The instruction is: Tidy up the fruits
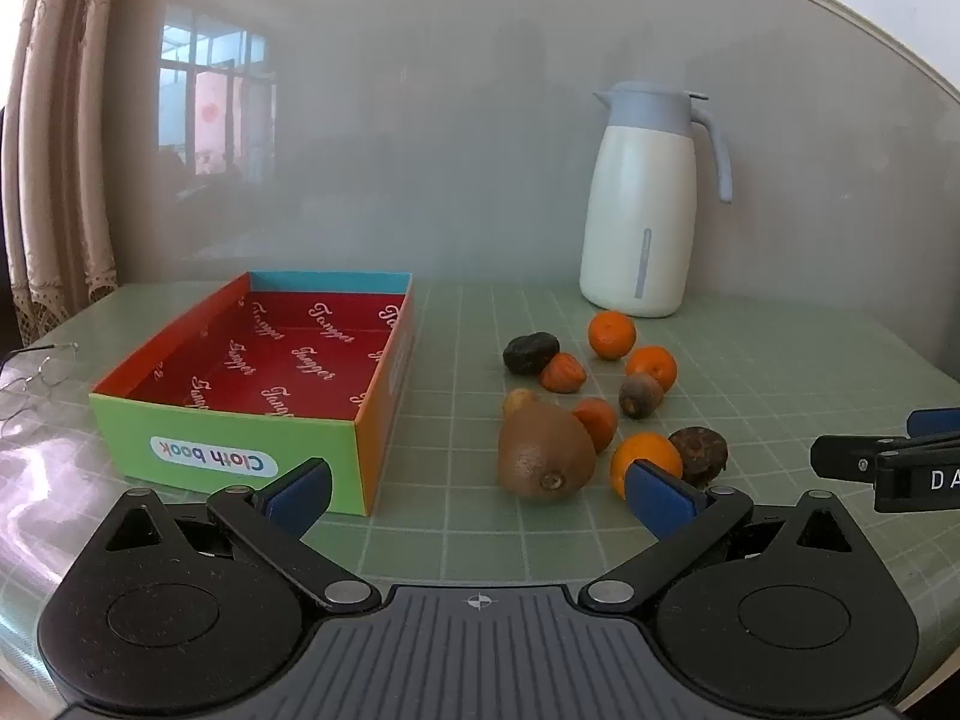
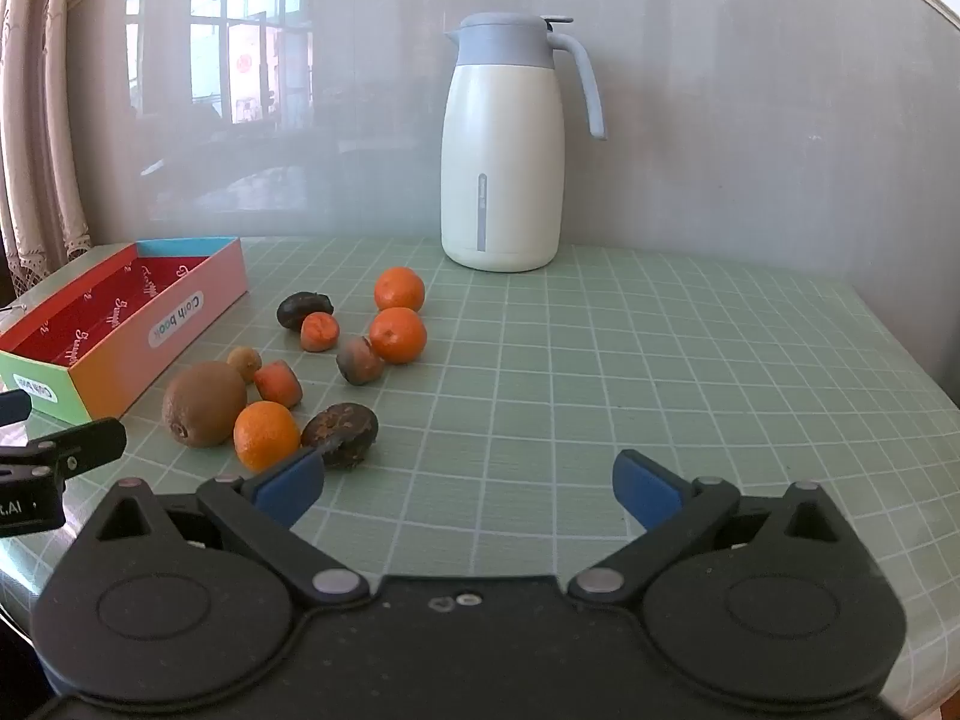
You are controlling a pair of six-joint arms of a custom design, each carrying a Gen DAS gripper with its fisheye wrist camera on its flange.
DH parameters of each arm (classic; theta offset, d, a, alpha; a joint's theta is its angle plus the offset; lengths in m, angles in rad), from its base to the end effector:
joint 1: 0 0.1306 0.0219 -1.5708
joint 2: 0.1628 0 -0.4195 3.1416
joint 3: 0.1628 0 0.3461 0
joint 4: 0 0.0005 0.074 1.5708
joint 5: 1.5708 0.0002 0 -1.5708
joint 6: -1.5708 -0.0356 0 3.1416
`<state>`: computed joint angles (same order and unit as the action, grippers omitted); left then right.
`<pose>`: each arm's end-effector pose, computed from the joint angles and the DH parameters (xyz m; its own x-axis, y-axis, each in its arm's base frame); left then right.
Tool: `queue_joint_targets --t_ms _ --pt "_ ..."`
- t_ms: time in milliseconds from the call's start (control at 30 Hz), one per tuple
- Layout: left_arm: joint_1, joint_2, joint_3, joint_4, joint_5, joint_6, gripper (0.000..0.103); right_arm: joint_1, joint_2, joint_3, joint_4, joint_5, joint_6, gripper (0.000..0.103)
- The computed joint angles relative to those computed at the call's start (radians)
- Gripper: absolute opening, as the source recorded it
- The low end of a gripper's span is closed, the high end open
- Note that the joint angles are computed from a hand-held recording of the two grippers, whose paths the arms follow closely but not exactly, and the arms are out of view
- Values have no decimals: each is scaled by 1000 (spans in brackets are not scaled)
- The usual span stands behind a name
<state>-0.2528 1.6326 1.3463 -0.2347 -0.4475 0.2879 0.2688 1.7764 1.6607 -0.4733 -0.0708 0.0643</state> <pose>0.5258 -0.1204 0.3888 -0.4229 -0.1551 -0.8928 -0.2690 0.9623 -0.0398 0.5853 0.1633 0.4210 -0.5138 -0.2080 -0.8323 -0.3553 0.9346 -0.0142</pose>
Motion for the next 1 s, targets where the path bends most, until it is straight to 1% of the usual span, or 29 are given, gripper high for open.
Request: queue_joint_targets --t_ms 200,233,300,567,1000 --pt "12 -4 -5 7 10 -12 103 0 1 5 -11 -1 0 103" --pt "0 0 -6 12 -7 -8 103 0 1 4 -12 0 0 103" --pt "-2 -4 -14 23 -14 -17 103 1 0 3 -11 -1 1 103" --pt "-5 -3 -6 7 -16 -15 103 0 2 7 -18 0 -3 103" --pt "-2 -3 -6 8 -15 -14 103 1 2 7 -18 0 -2 103"
